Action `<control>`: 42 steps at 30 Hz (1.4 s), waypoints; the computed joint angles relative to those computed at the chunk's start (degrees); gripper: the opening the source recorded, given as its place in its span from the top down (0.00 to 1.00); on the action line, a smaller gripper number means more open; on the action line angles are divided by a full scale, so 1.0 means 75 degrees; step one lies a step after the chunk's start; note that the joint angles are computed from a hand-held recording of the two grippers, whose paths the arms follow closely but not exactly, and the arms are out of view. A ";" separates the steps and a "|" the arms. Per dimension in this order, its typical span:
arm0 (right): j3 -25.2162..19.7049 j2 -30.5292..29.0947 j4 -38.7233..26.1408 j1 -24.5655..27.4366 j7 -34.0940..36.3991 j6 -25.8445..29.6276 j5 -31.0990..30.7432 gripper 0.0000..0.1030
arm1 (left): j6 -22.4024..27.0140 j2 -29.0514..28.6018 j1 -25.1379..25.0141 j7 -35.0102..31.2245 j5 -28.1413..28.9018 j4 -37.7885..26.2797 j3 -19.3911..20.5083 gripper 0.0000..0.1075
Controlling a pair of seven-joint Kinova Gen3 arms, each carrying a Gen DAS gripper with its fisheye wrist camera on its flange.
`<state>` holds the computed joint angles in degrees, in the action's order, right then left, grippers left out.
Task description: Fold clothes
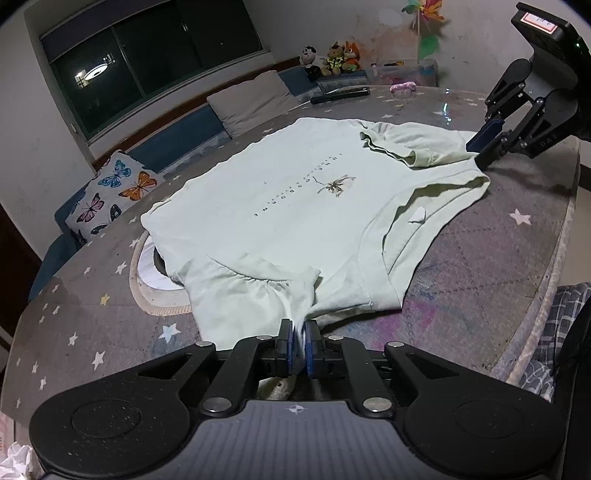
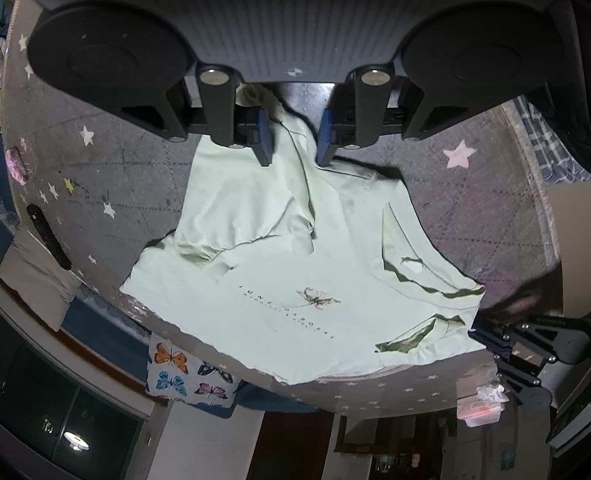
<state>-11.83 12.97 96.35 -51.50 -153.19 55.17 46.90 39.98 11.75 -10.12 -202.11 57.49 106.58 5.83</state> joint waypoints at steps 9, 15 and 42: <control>0.0077 0.0177 0.0091 -0.0406 -0.1153 0.0232 0.0755 0.97 | -0.0371 -0.0064 0.0006 -0.0761 0.0587 0.0342 0.0035 0.92; 0.0008 0.0207 0.0144 -0.0590 -0.1741 0.0475 0.1108 0.97 | -0.0378 -0.0218 -0.0004 -0.1066 0.1106 0.0572 -0.0066 0.96; -0.0355 -0.0035 0.0202 -0.0530 -0.0146 0.1107 0.0658 0.77 | -0.0636 -0.0212 0.0138 -0.1898 0.1667 0.0841 -0.0359 0.87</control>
